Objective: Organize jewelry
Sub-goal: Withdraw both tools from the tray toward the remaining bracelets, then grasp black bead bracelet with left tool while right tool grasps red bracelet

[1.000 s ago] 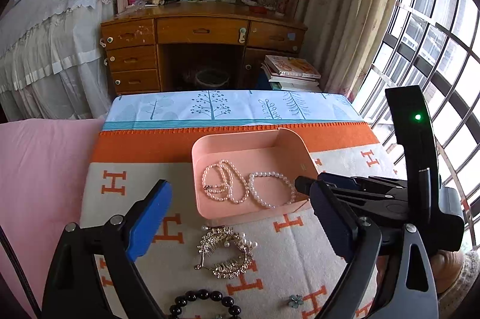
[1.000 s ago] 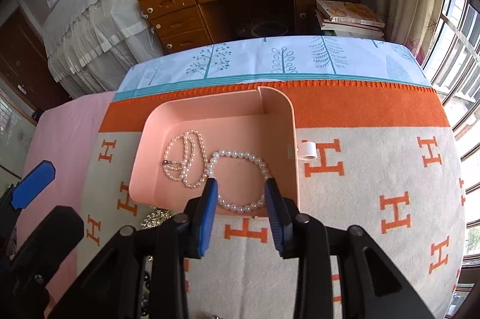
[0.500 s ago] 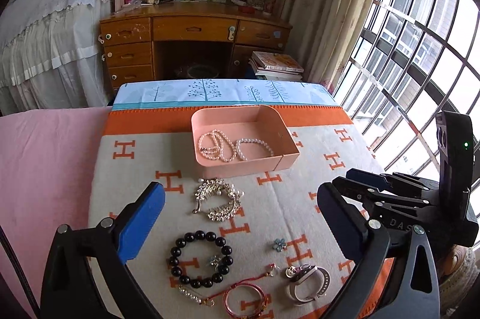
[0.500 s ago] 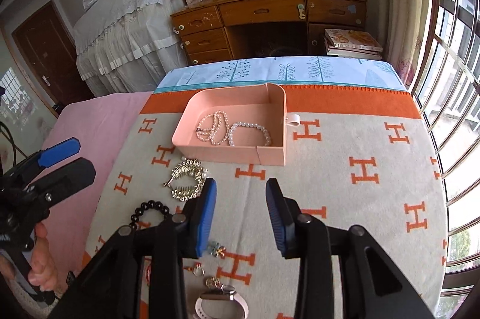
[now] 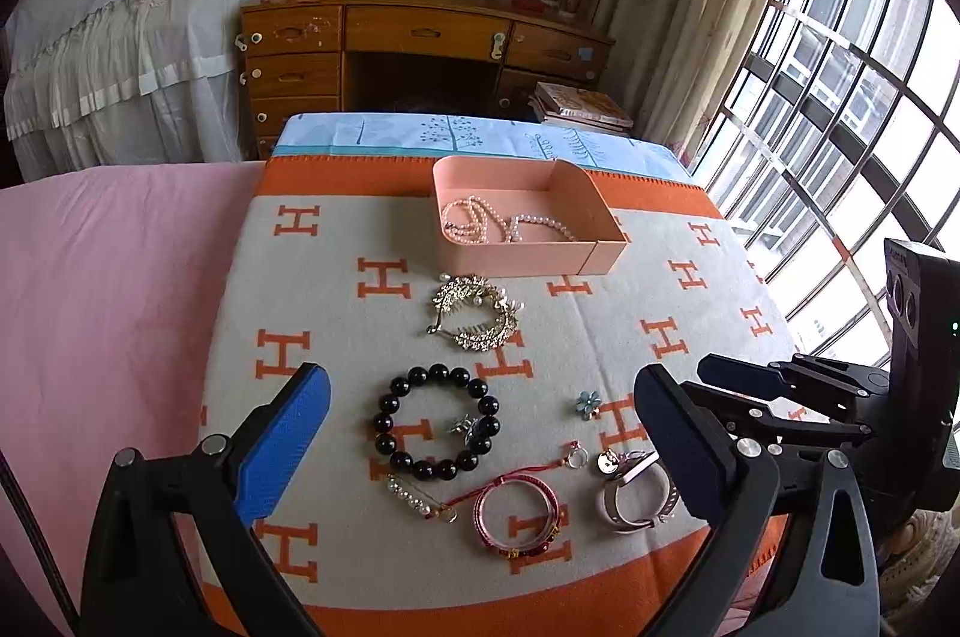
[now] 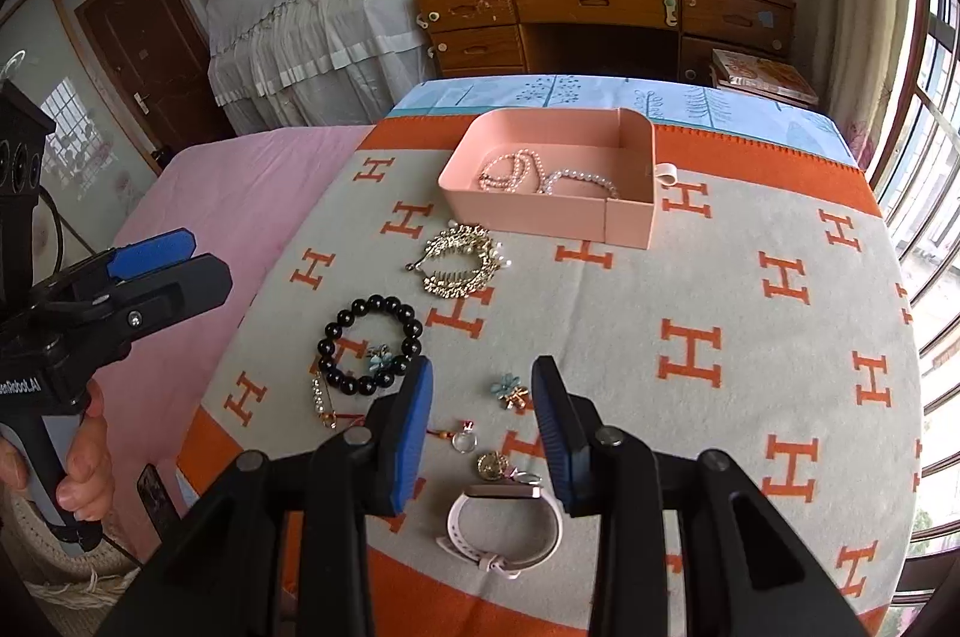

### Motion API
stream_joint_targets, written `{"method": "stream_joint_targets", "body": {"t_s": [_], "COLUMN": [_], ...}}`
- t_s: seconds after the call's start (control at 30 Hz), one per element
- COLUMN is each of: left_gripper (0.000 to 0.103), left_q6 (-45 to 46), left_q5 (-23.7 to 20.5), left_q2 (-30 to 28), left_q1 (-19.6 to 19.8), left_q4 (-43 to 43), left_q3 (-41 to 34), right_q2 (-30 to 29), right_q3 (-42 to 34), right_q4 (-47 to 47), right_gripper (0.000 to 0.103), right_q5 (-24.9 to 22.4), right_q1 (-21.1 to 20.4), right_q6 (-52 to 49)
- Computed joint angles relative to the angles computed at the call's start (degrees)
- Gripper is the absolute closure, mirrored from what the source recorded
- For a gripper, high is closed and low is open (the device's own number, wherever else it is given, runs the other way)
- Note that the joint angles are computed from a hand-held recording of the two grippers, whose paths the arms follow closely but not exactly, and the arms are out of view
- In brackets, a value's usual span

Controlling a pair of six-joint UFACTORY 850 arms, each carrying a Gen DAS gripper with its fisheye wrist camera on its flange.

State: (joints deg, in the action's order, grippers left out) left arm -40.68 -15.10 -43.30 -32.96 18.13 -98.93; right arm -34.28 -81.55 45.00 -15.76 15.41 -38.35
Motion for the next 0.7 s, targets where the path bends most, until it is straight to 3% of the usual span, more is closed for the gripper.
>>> {"method": "stream_joint_targets", "body": {"t_s": [0.2, 0.37, 0.57, 0.7], "left_gripper": [0.01, 0.028, 0.03, 0.03], "left_q6": [-6.0, -5.7, -2.8, -3.3], "left_q5": [0.0, -1.4, -2.2, -3.2], "left_q2": [0.4, -0.6, -2.2, -3.3], "left_q1": [0.0, 0.1, 1.1, 1.6], "left_q4": [5.9, 6.6, 3.0, 3.4], "left_q3": [3.0, 3.6, 3.5, 2.6], "right_q2": [-1.5, -4.9, -9.5, -11.4], "right_q3": [0.0, -2.6, -7.3, -9.2], "right_q4": [-0.5, -6.1, -14.9, -21.6], "right_gripper": [0.068, 0.068, 0.068, 0.071], "right_q5": [-1.9, -6.1, -11.0, -11.8], "right_q1": [1.7, 2.9, 4.4, 5.7], "right_q6": [-1.7, 2.3, 9.5, 14.7]}}
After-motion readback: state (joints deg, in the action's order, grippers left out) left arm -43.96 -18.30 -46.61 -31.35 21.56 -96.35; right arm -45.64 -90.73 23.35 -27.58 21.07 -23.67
